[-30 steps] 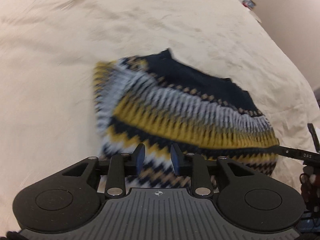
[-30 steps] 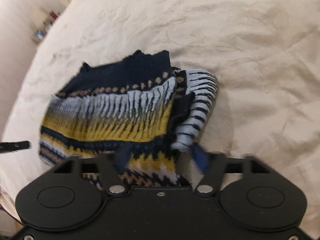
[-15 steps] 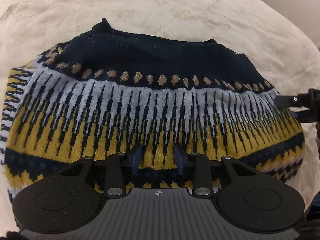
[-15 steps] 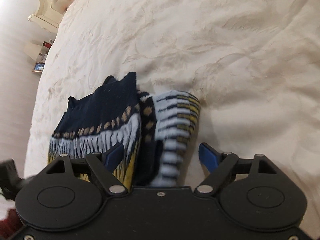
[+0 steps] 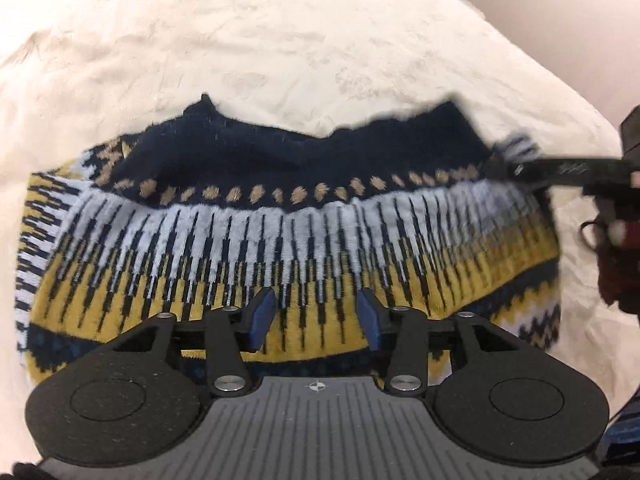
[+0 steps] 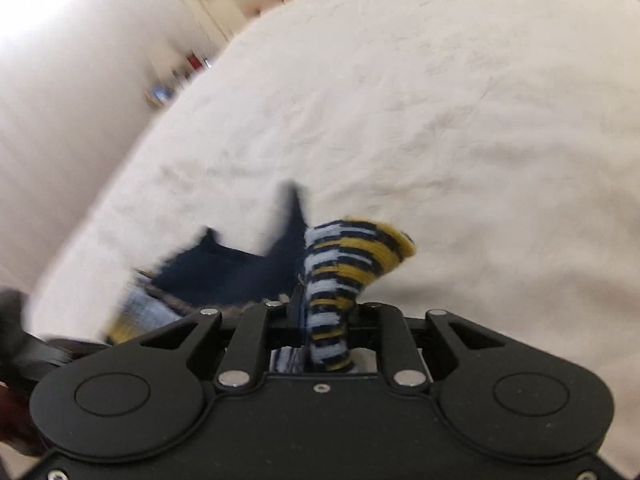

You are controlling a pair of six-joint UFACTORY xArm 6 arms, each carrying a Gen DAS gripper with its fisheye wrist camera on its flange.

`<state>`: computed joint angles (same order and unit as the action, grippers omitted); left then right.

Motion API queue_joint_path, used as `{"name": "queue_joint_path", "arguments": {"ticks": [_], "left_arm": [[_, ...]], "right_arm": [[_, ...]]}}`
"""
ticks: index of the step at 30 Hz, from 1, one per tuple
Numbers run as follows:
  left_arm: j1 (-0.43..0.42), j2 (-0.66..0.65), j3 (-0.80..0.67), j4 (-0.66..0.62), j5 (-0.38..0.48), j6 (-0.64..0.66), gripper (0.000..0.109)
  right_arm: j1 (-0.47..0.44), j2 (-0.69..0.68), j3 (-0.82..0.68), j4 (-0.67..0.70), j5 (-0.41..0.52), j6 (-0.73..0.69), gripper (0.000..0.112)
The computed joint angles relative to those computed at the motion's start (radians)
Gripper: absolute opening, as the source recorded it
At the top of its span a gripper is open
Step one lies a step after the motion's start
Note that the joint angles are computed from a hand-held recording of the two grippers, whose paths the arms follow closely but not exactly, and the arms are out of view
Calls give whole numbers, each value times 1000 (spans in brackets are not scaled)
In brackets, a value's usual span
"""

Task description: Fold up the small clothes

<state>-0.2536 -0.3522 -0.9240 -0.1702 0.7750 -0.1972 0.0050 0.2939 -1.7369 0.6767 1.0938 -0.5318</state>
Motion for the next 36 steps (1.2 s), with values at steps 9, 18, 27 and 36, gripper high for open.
{"name": "queue_joint_path", "arguments": {"ticks": [9, 18, 27, 36], "left_arm": [[36, 122, -163, -42, 103, -19, 45], [170, 266, -336, 96, 60, -72, 55], [206, 555, -628, 113, 282, 188, 75], [210, 428, -427, 47, 79, 51, 20]], "right_arm": [[-52, 32, 42, -9, 11, 166, 71], [-96, 37, 42, 31, 61, 159, 74], [-71, 115, -64, 39, 108, 164, 78], [-47, 174, -144, 55, 134, 163, 78]]}}
